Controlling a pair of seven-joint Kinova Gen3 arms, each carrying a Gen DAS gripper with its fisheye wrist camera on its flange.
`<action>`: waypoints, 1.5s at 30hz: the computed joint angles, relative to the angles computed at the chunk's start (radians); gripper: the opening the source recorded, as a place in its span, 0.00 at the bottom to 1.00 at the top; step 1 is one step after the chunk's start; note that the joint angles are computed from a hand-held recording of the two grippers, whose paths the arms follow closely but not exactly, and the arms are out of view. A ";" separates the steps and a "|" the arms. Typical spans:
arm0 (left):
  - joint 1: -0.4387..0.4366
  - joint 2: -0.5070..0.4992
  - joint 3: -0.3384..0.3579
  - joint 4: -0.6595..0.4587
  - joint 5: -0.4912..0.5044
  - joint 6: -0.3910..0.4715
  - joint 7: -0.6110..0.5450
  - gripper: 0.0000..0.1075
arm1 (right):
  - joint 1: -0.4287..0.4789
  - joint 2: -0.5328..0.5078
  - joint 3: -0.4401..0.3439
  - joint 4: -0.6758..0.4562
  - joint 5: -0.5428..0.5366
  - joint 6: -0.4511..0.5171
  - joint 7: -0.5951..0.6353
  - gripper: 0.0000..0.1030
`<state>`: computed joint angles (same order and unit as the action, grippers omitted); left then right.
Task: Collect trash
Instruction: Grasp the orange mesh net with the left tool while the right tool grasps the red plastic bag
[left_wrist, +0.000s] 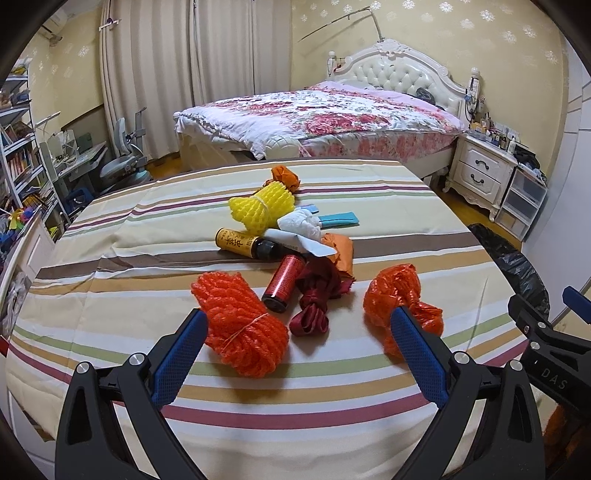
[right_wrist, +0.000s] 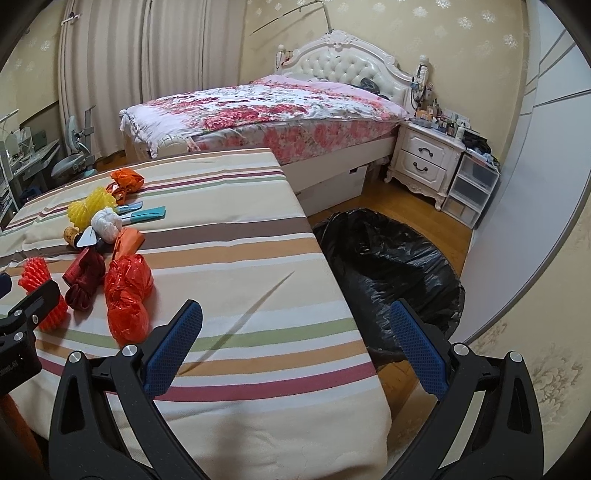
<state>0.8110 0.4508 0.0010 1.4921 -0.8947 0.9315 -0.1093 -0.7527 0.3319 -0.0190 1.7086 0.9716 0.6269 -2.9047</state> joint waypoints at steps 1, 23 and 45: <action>-0.004 -0.007 -0.002 0.011 0.003 -0.002 0.004 0.89 | 0.005 0.000 -0.004 -0.003 -0.008 -0.006 0.008 0.96; -0.088 -0.042 0.018 0.083 0.033 -0.015 0.045 0.76 | -0.033 0.062 0.029 -0.107 -0.185 -0.053 0.240 0.77; -0.109 -0.087 0.009 0.175 0.056 -0.074 0.029 0.70 | -0.056 0.080 0.047 -0.116 -0.251 -0.068 0.316 0.77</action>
